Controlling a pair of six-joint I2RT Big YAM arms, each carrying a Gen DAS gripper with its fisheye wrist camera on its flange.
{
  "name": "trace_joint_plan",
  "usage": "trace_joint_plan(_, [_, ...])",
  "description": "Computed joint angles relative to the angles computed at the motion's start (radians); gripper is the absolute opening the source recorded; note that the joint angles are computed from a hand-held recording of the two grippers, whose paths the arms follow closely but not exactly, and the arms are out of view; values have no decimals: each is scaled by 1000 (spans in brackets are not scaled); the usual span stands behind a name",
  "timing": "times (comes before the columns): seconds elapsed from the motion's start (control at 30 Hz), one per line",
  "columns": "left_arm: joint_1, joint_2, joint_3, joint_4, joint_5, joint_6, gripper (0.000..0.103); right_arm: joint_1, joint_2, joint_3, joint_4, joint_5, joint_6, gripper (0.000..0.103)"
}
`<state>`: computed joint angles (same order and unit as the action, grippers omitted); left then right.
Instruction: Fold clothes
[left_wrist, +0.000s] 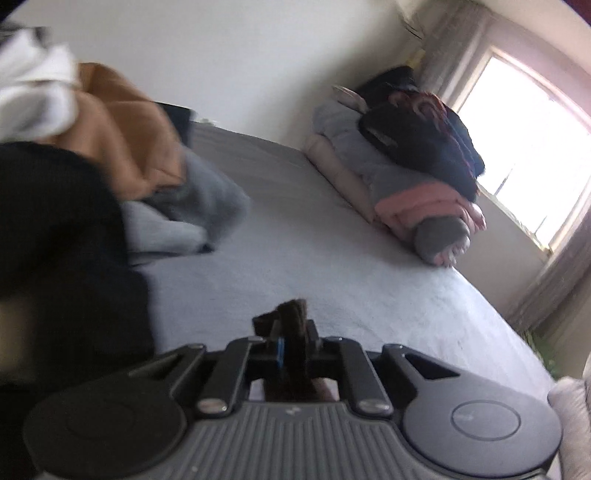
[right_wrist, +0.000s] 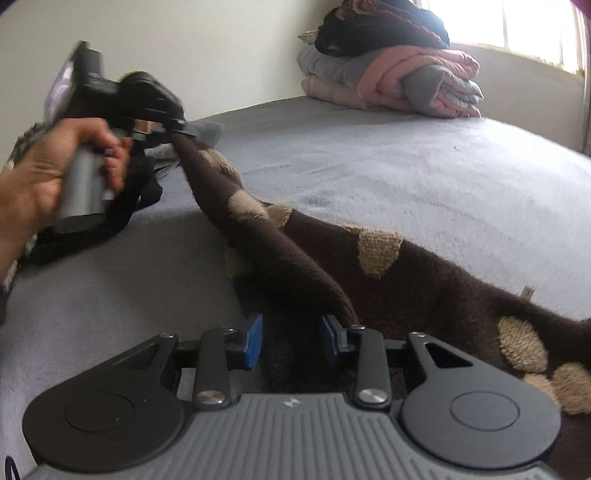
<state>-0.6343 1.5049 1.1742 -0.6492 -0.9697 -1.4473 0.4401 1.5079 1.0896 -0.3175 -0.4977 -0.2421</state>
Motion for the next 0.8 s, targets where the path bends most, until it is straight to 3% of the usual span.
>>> trace_joint_plan(0.13, [38, -2, -31, 160, 117, 125, 42, -31, 36, 22, 10, -81, 64, 36])
trace_joint_plan(0.2, [26, -24, -61, 218, 90, 141, 58, -45, 46, 29, 23, -124, 120, 36])
trace_joint_plan(0.27, [14, -39, -74, 226, 53, 146, 62, -48, 60, 37, 35, -143, 164, 36])
trace_joint_plan(0.33, [15, -52, -78, 189, 58, 123, 62, -35, 59, 32, 44, -126, 166, 36])
trace_joint_plan(0.4, [11, -61, -72, 143, 82, 114, 62, -19, 49, 17, 51, -96, 140, 36])
trace_joint_plan(0.5, [3, -52, -69, 180, 89, 180, 61, 6, 37, 2, 54, -39, 80, 33])
trace_joint_plan(0.57, [20, -36, -58, 181, 135, 185, 59, 13, 31, -3, 55, -23, 61, 21])
trace_joint_plan(0.67, [48, -25, -57, 201, 251, 160, 46, -1, 37, 7, 40, -68, 61, 14])
trace_joint_plan(0.73, [56, -15, -55, 208, 286, 158, 34, -16, 41, 13, 27, -130, 65, 13])
trace_joint_plan(0.8, [62, -6, -46, 192, 314, 145, 11, -29, 43, 18, 15, -203, 60, 12])
